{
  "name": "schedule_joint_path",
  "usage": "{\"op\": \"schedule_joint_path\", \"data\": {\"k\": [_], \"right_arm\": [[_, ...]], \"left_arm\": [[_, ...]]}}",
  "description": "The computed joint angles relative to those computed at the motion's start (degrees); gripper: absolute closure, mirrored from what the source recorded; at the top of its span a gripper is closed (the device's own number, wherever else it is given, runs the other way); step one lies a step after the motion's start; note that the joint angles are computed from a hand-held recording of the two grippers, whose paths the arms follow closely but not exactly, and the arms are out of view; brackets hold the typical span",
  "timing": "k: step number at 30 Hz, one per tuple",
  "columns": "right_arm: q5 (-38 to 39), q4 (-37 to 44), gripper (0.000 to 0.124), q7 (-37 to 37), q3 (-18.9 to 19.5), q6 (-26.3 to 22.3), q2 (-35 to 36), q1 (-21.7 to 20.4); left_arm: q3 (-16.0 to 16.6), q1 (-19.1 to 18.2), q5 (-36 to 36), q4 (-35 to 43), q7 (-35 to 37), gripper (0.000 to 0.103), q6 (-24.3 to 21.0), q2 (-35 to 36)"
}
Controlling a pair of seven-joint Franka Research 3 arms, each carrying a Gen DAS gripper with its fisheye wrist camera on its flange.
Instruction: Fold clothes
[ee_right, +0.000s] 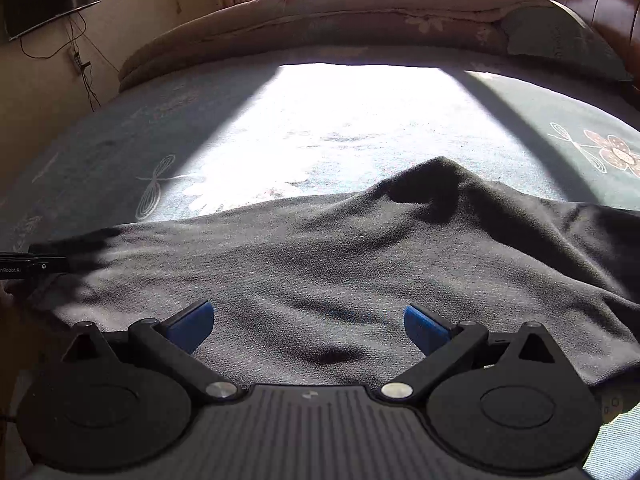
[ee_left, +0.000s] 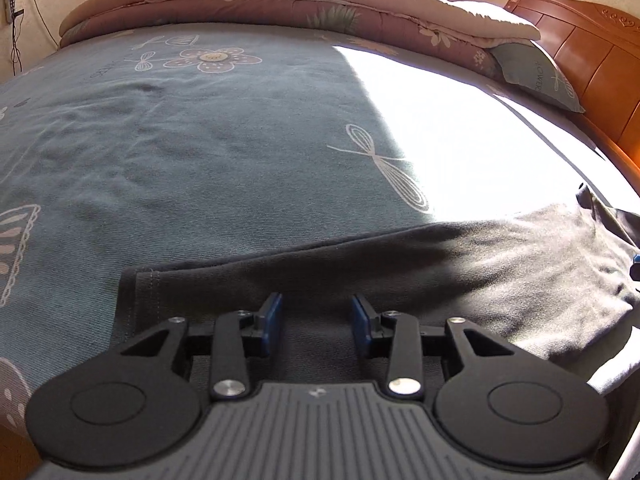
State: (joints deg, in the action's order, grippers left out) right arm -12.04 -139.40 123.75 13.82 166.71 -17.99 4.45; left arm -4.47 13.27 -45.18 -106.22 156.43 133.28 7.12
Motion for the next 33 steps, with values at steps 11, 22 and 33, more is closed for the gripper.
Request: {"op": "schedule_joint_path", "data": {"k": [11, 22, 33], "right_arm": [[-2.6, -11.01, 0.021, 15.32, -0.23, -1.67, -9.04, -8.5], [-8.94, -7.7, 0.021, 16.51, 10.07, 5.92, -6.49, -24.16], [-6.47, -9.96, 0.021, 14.56, 4.02, -1.07, -8.68, -12.89]], "left_arm": [[0.1, -1.34, 4.73, -0.35, -6.42, 0.063, 1.72, -0.71], [-0.05, -7.04, 8.94, -9.25, -0.17, 0.037, 12.14, -8.09], [1.2, -7.27, 11.91, -7.98, -14.08, 0.026, 9.47, -5.83]]}}
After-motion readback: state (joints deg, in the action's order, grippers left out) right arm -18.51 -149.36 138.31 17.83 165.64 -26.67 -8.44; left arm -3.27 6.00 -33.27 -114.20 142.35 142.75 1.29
